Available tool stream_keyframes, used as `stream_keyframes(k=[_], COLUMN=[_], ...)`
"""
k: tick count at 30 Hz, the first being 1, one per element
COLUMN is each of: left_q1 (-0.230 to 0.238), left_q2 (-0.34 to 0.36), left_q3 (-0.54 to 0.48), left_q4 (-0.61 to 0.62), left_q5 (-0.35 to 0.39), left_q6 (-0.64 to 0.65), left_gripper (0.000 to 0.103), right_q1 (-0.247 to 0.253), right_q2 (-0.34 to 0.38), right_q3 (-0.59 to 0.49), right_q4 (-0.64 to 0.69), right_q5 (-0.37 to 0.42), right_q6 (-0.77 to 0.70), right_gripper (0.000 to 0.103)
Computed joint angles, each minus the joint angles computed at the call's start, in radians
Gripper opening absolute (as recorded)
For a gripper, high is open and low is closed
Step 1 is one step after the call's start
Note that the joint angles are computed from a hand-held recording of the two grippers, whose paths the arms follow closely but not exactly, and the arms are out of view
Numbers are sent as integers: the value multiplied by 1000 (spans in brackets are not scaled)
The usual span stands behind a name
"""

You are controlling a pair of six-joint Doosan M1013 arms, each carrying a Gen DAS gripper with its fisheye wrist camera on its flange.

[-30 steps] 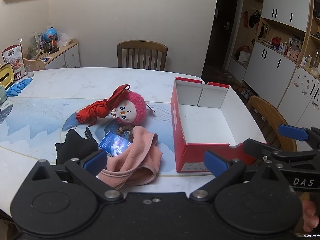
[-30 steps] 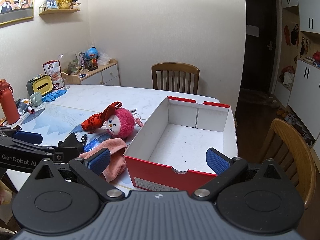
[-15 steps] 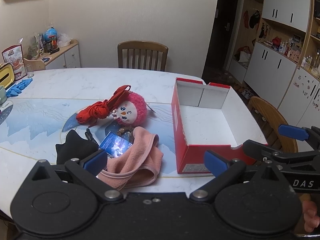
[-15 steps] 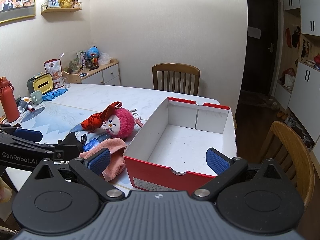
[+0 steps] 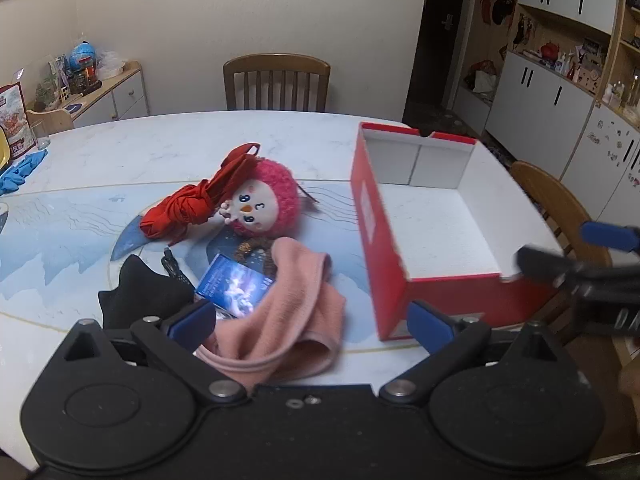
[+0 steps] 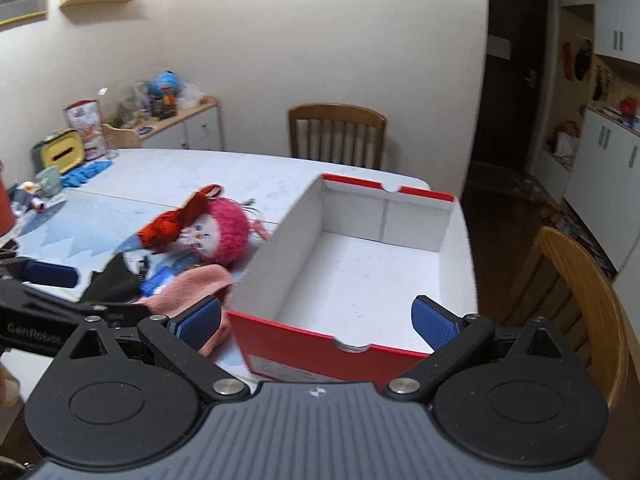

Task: Organize objects
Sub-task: 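Reach the left gripper down to the pink fleece cloth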

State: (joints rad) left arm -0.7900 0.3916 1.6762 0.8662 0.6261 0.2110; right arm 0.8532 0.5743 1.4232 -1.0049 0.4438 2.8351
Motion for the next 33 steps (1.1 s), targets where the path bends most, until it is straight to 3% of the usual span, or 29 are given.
stream_keyframes(k=[4,8,15,20,24,28,31,33], left_q1=[15,33,58,70,76,82,84,87], left_q2=[18,41,76,95,104,110,113,115], left_q3=[-3,-16,-36,-45,-47,-48,-46,-46], left_q4=[41,2,-83,-143,-157,-172,-175,-180], left_q5=[0,-9,-46,-70,-87,-103,-118,-123], left_q6=[3,85,254,369,417,460,486,505], left_gripper=[98,95,89,82,81,80,76,74], right_q1=[-11,-35,-84,-100,-105,-110,-112,-112], right_q2=[20,46,96,127,145,163,173,179], right_q3=[-31,-69,-142,-179,-207,-231,-246,-255], right_q4=[-13,20,223,323,356,404,426,429], right_q5=[74,145,220,274,317,342,358,374], right_q6=[32,17,-127,-206,-243,-293,-315,-324], right_gripper=[102,102,102,95,86,64,55,43])
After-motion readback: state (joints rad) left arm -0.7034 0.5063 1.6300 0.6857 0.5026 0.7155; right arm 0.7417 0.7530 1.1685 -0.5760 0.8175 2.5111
